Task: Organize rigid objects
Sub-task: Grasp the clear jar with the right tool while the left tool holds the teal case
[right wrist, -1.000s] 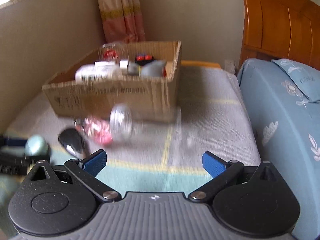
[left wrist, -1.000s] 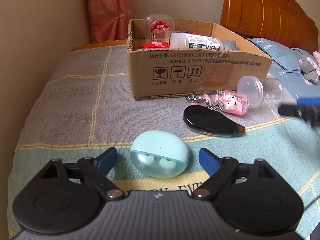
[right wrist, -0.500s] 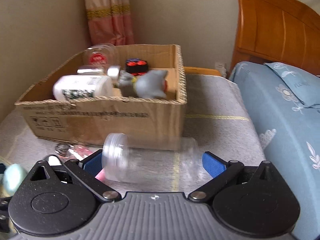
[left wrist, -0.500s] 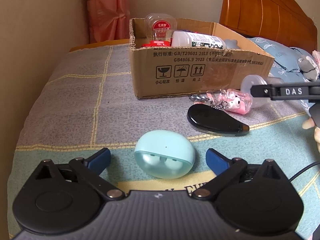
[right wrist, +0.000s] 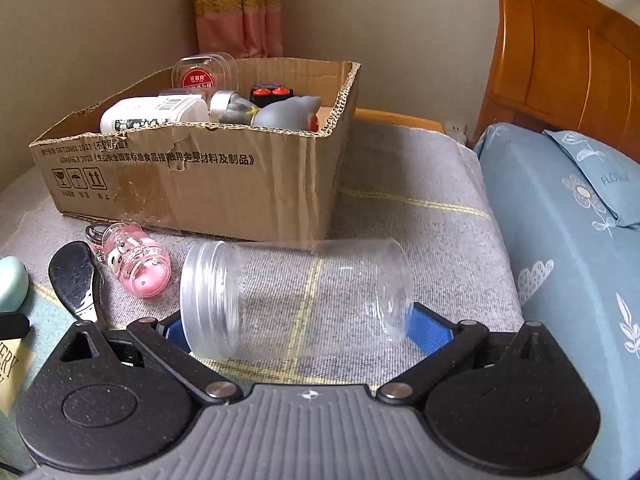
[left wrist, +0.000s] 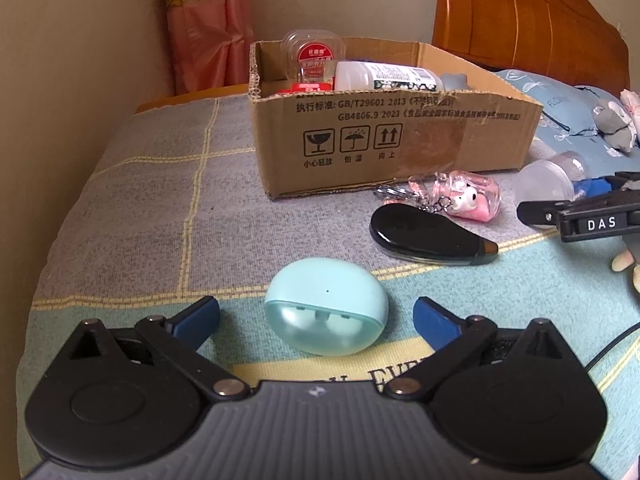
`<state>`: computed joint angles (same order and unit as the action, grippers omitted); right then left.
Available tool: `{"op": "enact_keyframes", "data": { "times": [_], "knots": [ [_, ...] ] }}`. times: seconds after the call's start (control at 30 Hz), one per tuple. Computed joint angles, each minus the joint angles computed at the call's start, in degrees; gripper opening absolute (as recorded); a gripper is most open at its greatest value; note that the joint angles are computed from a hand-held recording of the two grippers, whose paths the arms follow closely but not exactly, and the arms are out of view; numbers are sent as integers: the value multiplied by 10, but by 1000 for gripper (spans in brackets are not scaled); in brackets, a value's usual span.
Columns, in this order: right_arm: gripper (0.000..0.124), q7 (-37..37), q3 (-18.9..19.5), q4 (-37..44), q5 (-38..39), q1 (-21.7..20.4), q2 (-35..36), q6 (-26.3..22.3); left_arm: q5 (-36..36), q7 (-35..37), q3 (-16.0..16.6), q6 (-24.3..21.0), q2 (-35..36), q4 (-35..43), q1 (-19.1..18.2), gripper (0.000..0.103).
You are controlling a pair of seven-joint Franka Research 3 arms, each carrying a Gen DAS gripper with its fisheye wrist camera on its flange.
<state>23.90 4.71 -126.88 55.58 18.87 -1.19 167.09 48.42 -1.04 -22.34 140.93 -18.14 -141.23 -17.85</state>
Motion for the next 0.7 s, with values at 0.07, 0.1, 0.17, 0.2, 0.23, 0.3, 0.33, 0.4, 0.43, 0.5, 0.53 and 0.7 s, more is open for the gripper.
{"op": "enact_keyframes", "data": {
  "times": [0.07,0.1,0.17,0.2,0.23,0.3,0.33,0.4,0.43,0.5,0.53,0.7],
  "knots": [
    [103,6,2,4,-2,1,3,5,1,1,1,1,0,0,0,102],
    [103,3,3,4,3,2,3,8,4,0,0,2,1,0,1,102],
    [103,-2,3,3,10,3,2,12,12,-3,0,7,1,-2,3,102],
    [103,-2,3,2,11,3,2,13,17,-5,0,11,1,-3,4,102],
    [103,1,3,3,7,3,2,12,21,-6,1,14,0,-4,5,102],
    [103,10,3,2,-1,3,2,11,25,-3,3,20,0,-6,6,102],
    [103,18,3,2,-11,2,2,10,26,0,4,23,0,-7,7,102],
    [103,50,3,2,-43,1,1,5,23,3,5,25,-2,-8,7,102],
    [103,53,3,3,-47,1,1,5,23,3,3,25,-2,-8,7,102],
    [103,21,3,4,-17,5,-1,13,26,0,2,26,-3,-9,8,100],
    [103,11,3,6,-7,6,-2,11,28,0,3,31,-4,-10,9,100],
    [103,-1,3,15,0,8,-1,7,32,24,5,51,-5,-13,10,90]
  ]
}}
